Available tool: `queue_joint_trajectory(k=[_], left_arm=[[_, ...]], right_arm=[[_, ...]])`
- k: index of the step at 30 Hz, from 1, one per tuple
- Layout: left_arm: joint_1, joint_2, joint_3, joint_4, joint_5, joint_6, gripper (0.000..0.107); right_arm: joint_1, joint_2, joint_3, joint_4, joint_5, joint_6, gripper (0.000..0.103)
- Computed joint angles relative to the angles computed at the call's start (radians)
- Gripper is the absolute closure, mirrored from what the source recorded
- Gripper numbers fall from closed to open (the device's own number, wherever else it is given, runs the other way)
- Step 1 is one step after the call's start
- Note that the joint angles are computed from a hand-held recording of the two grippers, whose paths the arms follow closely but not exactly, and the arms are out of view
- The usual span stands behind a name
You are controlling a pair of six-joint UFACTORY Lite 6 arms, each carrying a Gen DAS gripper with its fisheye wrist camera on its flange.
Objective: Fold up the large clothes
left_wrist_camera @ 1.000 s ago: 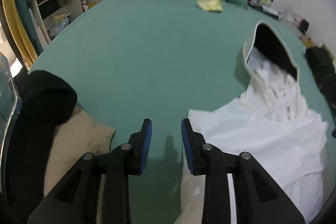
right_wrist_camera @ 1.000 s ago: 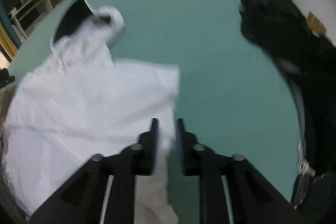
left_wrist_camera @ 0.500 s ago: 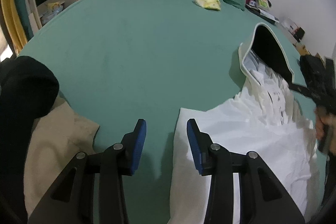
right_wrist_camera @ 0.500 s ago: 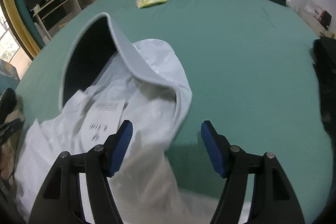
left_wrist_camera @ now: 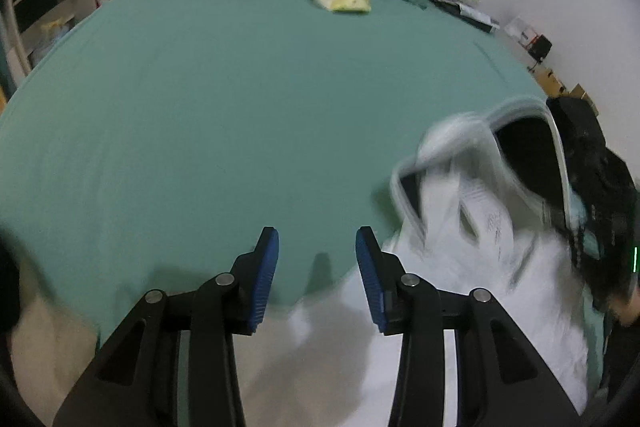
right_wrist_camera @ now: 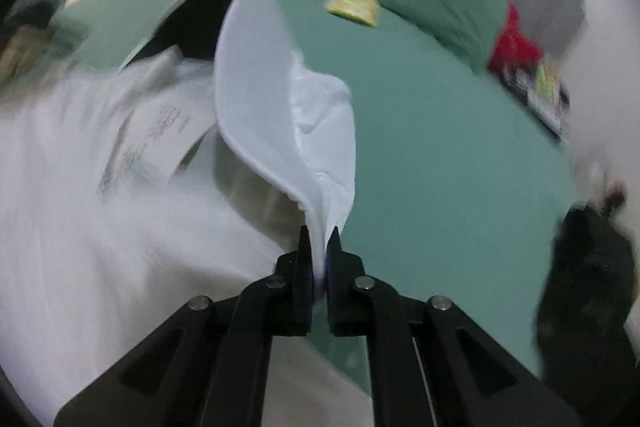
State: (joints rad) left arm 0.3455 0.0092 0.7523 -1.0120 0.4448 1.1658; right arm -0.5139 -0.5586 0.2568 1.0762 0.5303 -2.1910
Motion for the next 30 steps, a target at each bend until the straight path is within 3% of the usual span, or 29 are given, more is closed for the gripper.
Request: queue_joint_trajectory(k=[1, 4, 6, 8, 9, 12, 15, 17, 21, 24, 25, 27, 30], left_arm=[[-0.032, 0.050, 0.065, 0.024, 0.000, -0.051, 0.064], [-0.112, 0.195, 0.251, -0.019, 0.017, -0.100, 0.064], [-0.179, 0.326, 0.400, 0.049, 0.066, -0.221, 0.064], [-0.251, 0.412, 0.484, 0.123, 0.076, -0.274, 0.064], [-0.306, 0.433, 0.492, 0.194, 0.032, -0.317, 0.064], [-0.401, 0.457, 0.469, 0.343, -0.028, -0.387, 0.064], [-0.430, 0.417, 0.370, 0.256, -0.100, -0.241, 0.065], [-0.405, 0.408, 0.346, 0.191, -0.069, -0.160, 0.065], [-0.366, 0.398, 0.319, 0.170, -0.010, -0.049, 0.065], [-0.343, 0.367, 0.276, 0.115, -0.007, 0.057, 0.064], [-0.328, 0.370, 0.274, 0.090, -0.002, 0.093, 0.059], [-0.310, 0.371, 0.259, 0.031, -0.014, 0.161, 0.050], [-0.282, 0.370, 0.234, -0.076, 0.014, 0.271, 0.046]], right_arm=[[-0.063, -0.009, -0.021, 0.011, 0.048, -0.092, 0.098], [-0.135, 0.006, -0.053, 0.008, 0.058, -0.200, 0.097], [-0.186, 0.053, -0.009, -0.046, 0.115, -0.153, 0.092], [-0.203, 0.131, 0.081, -0.130, 0.163, -0.024, 0.080], [-0.204, 0.183, 0.135, -0.172, 0.199, 0.049, 0.071], [-0.340, 0.421, 0.373, -0.298, 0.472, 0.238, 0.048], [-0.444, 0.625, 0.552, -0.285, 0.671, 0.353, 0.026], [-0.439, 0.753, 0.655, -0.253, 0.722, 0.464, 0.021], [-0.281, 0.930, 0.787, -0.267, 0.679, 0.670, 0.021], [-0.180, 0.923, 0.753, -0.248, 0.614, 0.681, 0.019], [-0.149, 0.934, 0.768, -0.249, 0.620, 0.688, 0.021], [-0.064, 0.909, 0.749, -0.292, 0.611, 0.713, 0.045], [0.061, 0.765, 0.625, -0.338, 0.484, 0.708, 0.076]])
